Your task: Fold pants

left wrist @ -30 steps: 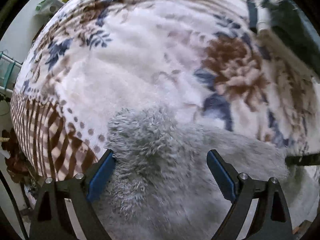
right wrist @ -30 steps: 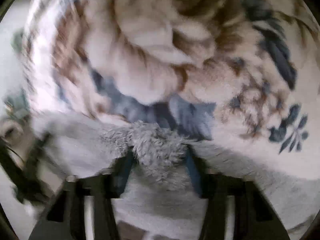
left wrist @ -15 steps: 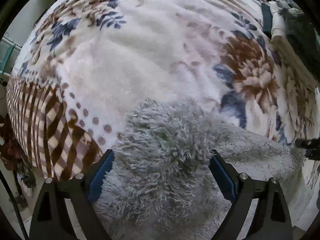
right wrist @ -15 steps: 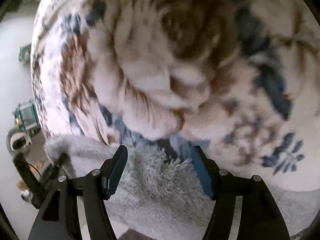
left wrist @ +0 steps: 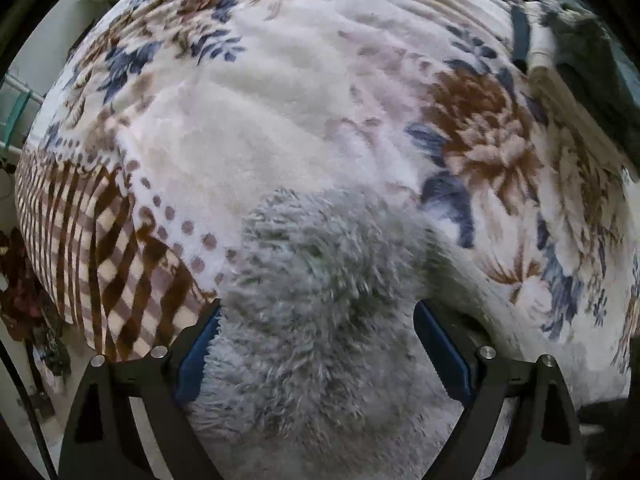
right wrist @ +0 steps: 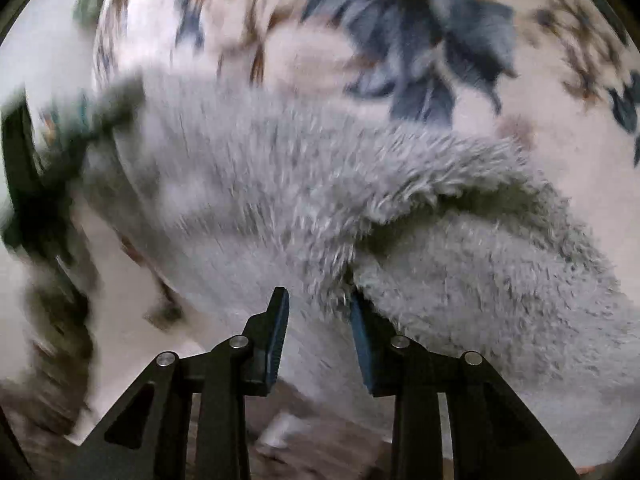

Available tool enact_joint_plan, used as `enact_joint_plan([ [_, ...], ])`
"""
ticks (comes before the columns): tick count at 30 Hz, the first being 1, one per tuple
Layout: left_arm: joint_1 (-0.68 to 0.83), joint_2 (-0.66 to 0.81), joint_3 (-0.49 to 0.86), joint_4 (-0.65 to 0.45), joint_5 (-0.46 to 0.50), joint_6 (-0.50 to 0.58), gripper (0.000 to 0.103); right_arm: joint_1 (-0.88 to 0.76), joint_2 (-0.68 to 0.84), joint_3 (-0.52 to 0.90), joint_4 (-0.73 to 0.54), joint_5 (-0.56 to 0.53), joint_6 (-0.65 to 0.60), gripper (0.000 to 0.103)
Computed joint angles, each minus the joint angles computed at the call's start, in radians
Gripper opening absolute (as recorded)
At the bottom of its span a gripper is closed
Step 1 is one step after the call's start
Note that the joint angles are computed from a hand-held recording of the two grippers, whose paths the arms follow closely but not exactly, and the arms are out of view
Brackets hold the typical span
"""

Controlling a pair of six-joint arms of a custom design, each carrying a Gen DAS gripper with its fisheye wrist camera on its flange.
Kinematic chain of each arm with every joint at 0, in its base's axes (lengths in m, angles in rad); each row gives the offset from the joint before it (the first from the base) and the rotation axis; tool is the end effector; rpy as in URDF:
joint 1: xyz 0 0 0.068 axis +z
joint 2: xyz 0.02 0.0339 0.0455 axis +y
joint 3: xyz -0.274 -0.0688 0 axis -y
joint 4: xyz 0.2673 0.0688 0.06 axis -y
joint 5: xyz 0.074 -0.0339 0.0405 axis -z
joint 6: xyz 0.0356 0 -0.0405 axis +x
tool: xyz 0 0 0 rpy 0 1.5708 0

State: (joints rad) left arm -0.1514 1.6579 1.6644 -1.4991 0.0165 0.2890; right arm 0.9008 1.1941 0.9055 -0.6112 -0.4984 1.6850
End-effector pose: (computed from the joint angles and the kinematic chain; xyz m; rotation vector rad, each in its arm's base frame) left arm 0.3156 -0.0487 0.3389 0.6699 2.9882 -0.0170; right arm 0.1469 0.2128 0.2673 -0.7951 -2.5379 -1.0732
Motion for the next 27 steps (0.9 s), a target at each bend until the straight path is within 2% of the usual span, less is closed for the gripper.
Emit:
enact_joint_plan([
  [3, -0.029, -0.043, -0.003, -0.009, -0.001, -0.002, 0.092, -0.077, -0.174, -0.157, 0.108, 0.071, 0.128, 0.054],
  [5, -0.046, -0.066, -0.01, -0.011, 0.003, -0.004, 0.092, -0.132, -0.203, -0.207, 0.122, 0.048, 0.149, 0.053],
  [6, -0.059, -0.076, -0.016, -0.008, -0.003, -0.008, 0.092, -0.175, -0.196, -0.218, 0.119, 0.017, 0.14, 0.033],
  [7, -0.068, -0.079, -0.013, -0.012, -0.007, -0.009, 0.092, -0.243, -0.161, -0.189, 0.054, -0.019, 0.065, 0.011],
  [8, -0.078, -0.088, -0.019, -0.014, -0.008, -0.014, 0.092, -0.272, -0.121, -0.133, -0.038, -0.022, -0.003, 0.008],
  [10, -0.088, -0.098, -0.024, -0.018, -0.01, -0.02, 0.092, -0.335, -0.106, -0.027, -0.217, 0.068, -0.118, 0.008],
  [12, -0.082, -0.104, -0.021, -0.022, -0.004, -0.014, 0.092, -0.436, -0.103, 0.041, -0.341, 0.119, -0.201, 0.008],
  [15, -0.065, -0.089, -0.003, -0.017, -0.002, -0.006, 0.092, -0.527, -0.018, 0.083, -0.427, 0.042, -0.362, 0.008],
  [17, -0.053, -0.083, 0.003, -0.024, 0.0, -0.009, 0.092, -0.543, 0.033, 0.145, -0.559, 0.026, -0.465, 0.014],
  [19, -0.034, -0.075, 0.016, -0.035, 0.015, -0.008, 0.092, -0.544, 0.055, 0.205, -0.633, 0.049, -0.44, 0.024],
  [20, -0.028, -0.076, 0.019, -0.037, 0.019, -0.007, 0.092, -0.508, 0.057, 0.242, -0.67, 0.093, -0.379, 0.037],
  [21, -0.022, -0.076, 0.022, -0.039, 0.021, -0.005, 0.092, -0.516, 0.042, 0.291, -0.759, 0.157, -0.37, 0.042],
  [23, -0.011, -0.075, 0.026, -0.044, 0.029, -0.003, 0.092, -0.501, -0.004, 0.339, -0.822, 0.247, -0.333, 0.042],
  [24, -0.006, -0.075, 0.028, -0.047, 0.032, -0.003, 0.092, -0.488, -0.021, 0.348, -0.823, 0.253, -0.32, 0.042],
  [25, 0.0, -0.075, 0.029, -0.052, 0.036, -0.003, 0.092, -0.477, -0.052, 0.332, -0.787, 0.209, -0.317, 0.042],
  [27, 0.008, -0.078, 0.03, -0.057, 0.043, -0.002, 0.092, -0.421, -0.056, 0.237, -0.579, 0.043, -0.282, 0.042],
])
